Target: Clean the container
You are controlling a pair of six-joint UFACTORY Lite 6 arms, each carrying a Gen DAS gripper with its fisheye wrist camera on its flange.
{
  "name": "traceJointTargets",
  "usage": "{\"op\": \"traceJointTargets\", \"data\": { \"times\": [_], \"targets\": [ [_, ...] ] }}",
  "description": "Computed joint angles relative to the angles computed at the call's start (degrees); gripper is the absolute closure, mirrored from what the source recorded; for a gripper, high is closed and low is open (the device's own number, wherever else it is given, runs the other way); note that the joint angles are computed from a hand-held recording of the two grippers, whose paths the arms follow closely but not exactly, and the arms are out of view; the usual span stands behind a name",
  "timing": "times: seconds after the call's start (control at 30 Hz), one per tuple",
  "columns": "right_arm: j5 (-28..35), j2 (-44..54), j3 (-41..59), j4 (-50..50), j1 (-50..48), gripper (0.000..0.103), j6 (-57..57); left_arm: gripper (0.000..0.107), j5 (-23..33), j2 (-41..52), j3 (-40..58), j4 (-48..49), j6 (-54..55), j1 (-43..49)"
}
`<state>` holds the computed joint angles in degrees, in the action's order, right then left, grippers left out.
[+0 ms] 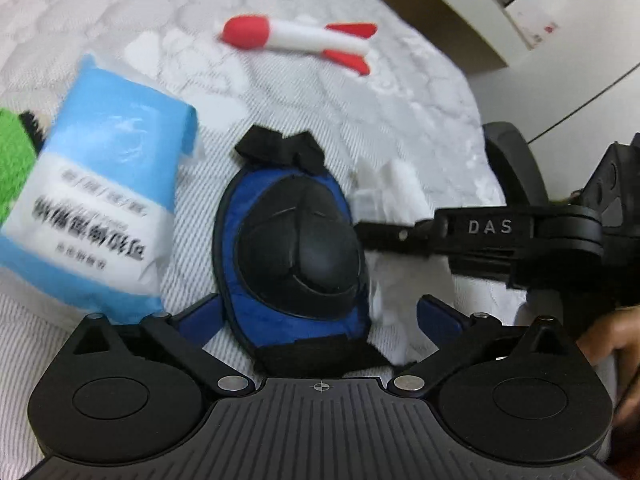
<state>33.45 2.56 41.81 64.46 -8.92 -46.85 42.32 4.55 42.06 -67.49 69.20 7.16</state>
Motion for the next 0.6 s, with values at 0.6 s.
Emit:
{"op": "traceJointTargets", "data": {
  "times": [0.6],
  "targets": [
    [2.42, -9.67, -4.03, -5.22, 0.61, 0.091, 2.96, 0.034, -21.78, -32.75, -14.38, 24.71, -4.79, -22.81]
  ]
}}
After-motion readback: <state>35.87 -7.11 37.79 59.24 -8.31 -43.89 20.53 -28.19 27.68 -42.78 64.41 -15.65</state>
